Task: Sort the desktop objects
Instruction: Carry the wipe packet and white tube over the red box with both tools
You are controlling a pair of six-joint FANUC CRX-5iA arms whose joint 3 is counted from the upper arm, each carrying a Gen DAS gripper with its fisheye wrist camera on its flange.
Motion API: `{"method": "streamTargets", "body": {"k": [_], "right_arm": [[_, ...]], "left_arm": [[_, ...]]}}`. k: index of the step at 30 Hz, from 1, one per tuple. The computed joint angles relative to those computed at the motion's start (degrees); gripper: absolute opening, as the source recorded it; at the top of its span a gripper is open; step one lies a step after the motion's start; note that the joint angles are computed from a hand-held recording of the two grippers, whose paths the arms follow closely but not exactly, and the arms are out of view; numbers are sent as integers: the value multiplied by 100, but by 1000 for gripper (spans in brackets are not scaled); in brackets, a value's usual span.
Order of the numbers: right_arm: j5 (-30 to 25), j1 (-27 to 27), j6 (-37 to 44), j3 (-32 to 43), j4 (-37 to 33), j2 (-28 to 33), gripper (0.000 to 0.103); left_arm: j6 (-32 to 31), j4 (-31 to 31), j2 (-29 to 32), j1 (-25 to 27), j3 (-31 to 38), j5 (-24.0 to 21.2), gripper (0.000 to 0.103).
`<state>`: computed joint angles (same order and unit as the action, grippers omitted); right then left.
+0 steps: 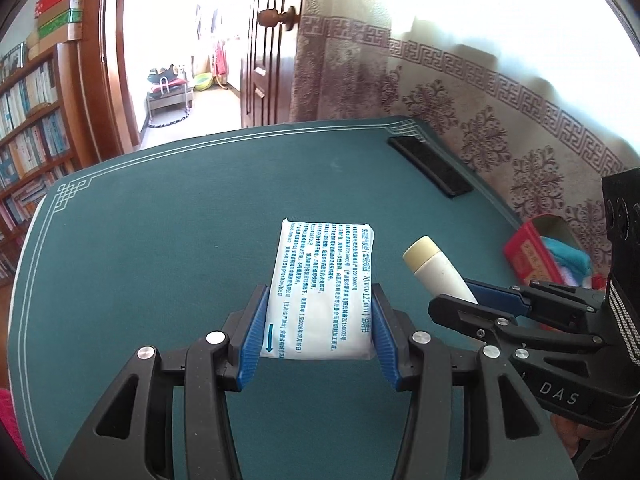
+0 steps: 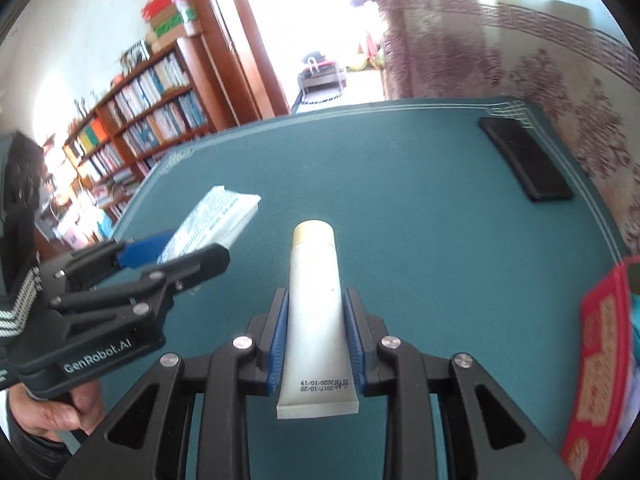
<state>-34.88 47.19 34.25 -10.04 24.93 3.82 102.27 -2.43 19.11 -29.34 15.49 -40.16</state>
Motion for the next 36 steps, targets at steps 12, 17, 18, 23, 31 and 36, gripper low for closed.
{"method": "streamTargets", "body": {"k": [12, 17, 18, 23, 31, 36], "right_arm": [[176, 3, -2006, -1698, 1727, -1574, 30], [-202, -39, -2620, -2284, 2255, -2222, 30], [-299, -55, -2725, -2394, 2301, -2364, 30], [-663, -143, -3073, -2827, 2373, -2953, 30], [-1080, -431, -3065, -3223, 2248, -3507, 30], [-950, -752, -3003, -3362, 2061, -3633, 30]], "left_arm": [[-116, 426, -60, -558, 5, 225, 51], [-174, 583, 157, -819, 240, 204, 51], [-210, 621, 221, -881, 313, 188, 51], [-360, 779, 536, -1113, 683, 93, 51], [-708, 1248, 1038, -1376, 1262, -78, 51], [-735, 1286, 1416, -1508, 1793, -332, 51]]}}
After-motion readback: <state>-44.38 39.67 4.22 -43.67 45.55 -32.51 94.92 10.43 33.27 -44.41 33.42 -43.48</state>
